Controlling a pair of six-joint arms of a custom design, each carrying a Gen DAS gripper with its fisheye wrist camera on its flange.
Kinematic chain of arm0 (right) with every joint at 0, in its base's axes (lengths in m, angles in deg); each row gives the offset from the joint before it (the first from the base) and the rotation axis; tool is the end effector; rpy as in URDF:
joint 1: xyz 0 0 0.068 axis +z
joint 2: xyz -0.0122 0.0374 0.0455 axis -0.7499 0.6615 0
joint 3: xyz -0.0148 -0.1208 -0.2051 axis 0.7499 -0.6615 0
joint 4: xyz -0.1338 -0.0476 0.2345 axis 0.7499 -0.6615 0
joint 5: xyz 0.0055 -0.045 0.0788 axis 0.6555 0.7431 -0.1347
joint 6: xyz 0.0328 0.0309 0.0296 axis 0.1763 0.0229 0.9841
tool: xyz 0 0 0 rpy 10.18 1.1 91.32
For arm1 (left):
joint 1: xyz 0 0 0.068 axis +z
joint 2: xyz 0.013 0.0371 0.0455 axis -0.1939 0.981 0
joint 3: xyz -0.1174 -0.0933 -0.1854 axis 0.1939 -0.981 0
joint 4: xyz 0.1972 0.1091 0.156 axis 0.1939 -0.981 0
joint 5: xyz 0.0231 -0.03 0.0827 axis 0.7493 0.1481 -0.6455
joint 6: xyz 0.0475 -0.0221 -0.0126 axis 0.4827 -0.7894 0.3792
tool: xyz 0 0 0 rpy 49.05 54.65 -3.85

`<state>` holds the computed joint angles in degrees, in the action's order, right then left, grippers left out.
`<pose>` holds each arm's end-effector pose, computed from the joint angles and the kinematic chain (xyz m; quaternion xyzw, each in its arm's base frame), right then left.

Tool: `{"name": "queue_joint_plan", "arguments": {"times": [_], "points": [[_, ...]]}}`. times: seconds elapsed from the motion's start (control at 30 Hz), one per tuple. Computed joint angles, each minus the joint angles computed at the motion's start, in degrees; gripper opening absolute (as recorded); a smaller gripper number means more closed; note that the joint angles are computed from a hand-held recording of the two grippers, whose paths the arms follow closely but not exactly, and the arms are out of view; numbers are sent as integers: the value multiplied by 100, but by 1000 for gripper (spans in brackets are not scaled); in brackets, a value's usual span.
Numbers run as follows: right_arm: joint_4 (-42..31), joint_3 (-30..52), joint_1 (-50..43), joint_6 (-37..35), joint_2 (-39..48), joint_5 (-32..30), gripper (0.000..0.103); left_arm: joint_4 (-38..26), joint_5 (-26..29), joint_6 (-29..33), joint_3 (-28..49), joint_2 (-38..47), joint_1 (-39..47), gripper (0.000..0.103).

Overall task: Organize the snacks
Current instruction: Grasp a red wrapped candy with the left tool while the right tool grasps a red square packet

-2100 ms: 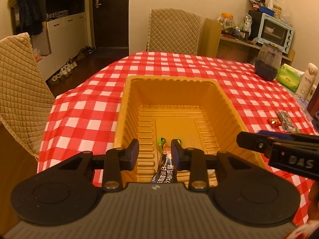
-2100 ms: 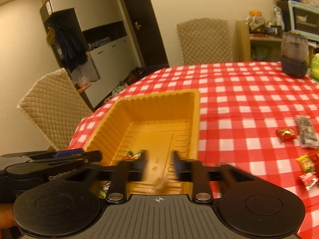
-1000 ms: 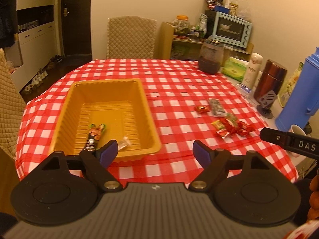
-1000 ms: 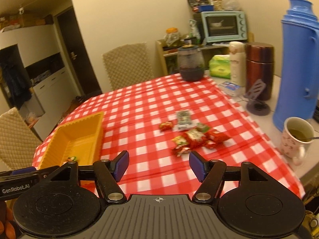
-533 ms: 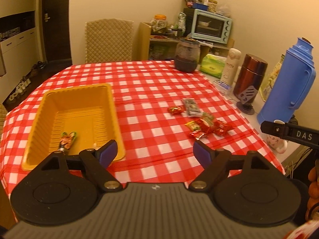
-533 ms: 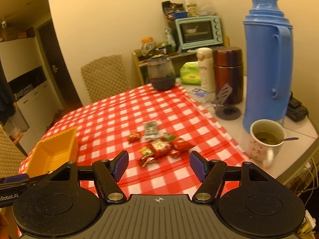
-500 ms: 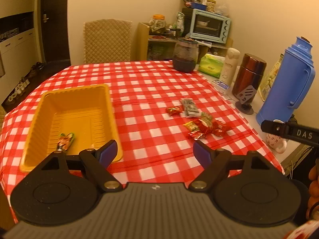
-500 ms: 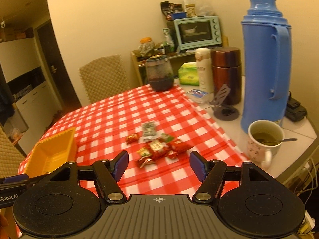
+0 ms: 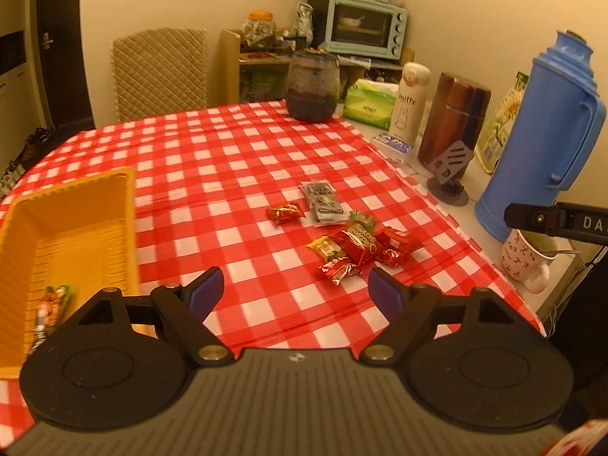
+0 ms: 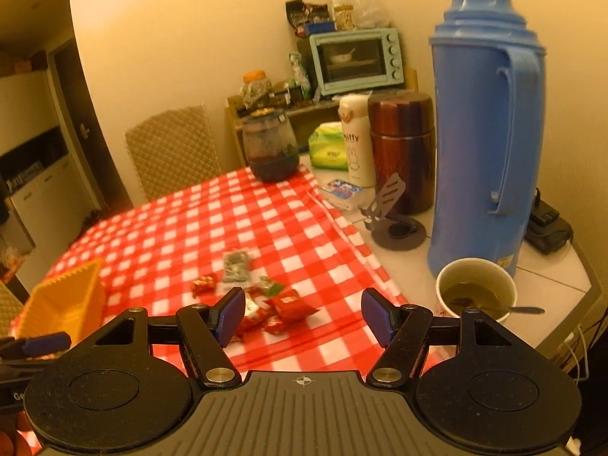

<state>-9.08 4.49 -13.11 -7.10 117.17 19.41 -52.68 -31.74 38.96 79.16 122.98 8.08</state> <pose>0.1959 0.1204 0.2532 0.1004 0.8806 0.0767 0.4567 0.2625 0.0737 0.2136 0.1074 0.8990 -0.0904 0.4148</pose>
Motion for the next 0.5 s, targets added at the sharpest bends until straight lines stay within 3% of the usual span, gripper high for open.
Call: {"name": "queue_joint_plan", "arguments": {"times": [0.23,0.5], "points": [[954,-204,-924,-807,903,-1099,68,870,-10,56,242,1177,-494,79],[1800,-100,-1374,-1181,2080,-1644,68,1724,-329,387,637,2541,-1096,58]]}}
